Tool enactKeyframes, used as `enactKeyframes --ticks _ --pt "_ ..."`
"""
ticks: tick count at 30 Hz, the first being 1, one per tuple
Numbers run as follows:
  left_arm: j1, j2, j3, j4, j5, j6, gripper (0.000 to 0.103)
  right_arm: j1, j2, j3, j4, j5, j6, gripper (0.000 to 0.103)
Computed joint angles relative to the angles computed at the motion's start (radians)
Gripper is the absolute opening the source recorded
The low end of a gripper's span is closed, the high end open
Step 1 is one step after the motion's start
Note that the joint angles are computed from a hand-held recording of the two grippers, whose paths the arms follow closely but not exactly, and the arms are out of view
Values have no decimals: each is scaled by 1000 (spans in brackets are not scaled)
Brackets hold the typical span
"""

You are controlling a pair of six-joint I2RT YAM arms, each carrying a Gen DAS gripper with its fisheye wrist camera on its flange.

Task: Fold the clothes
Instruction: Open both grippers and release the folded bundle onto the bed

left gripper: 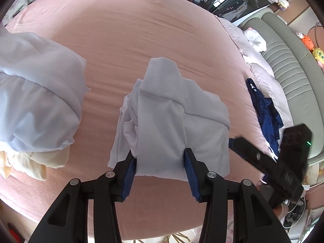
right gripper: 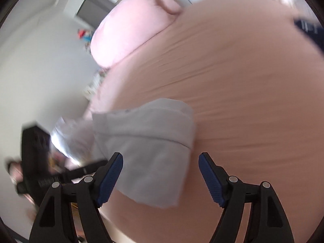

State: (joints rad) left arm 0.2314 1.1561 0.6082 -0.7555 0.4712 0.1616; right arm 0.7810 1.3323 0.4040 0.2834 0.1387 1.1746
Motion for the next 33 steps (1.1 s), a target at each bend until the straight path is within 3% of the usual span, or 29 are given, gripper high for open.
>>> enactKeyframes --ticks 3,6,8,12,16,19,21,22,28,33 --pt "30 9 -6 7 10 37 43 -144 143 -57 296 -181 83 77" --pt "71 33 -9 -1 20 82 43 -155 236 -28 341 -193 100 77" --pt "104 87 26 -63 40 239 43 -133 279 -17 368 -167 115 77" --pt "98 39 15 -66 21 226 45 -148 372 -32 521 -182 180 72" --pt "64 -105 -19 -66 -45 215 49 -152 367 -22 484 -180 163 64" --pt "117 -156 -20 -113 32 277 51 -139 342 5 403 -160 139 62" --pt "161 -152 -13 -136 85 286 60 -129 304 16 330 -141 110 61" --pt "182 -152 -13 -139 105 282 65 -123 283 19 293 -131 94 61" --pt "253 -199 -79 -77 132 190 71 -84 205 97 67 -64 -9 61" --pt "356 -187 -154 -45 196 198 71 -101 218 115 63 -87 -21 61"
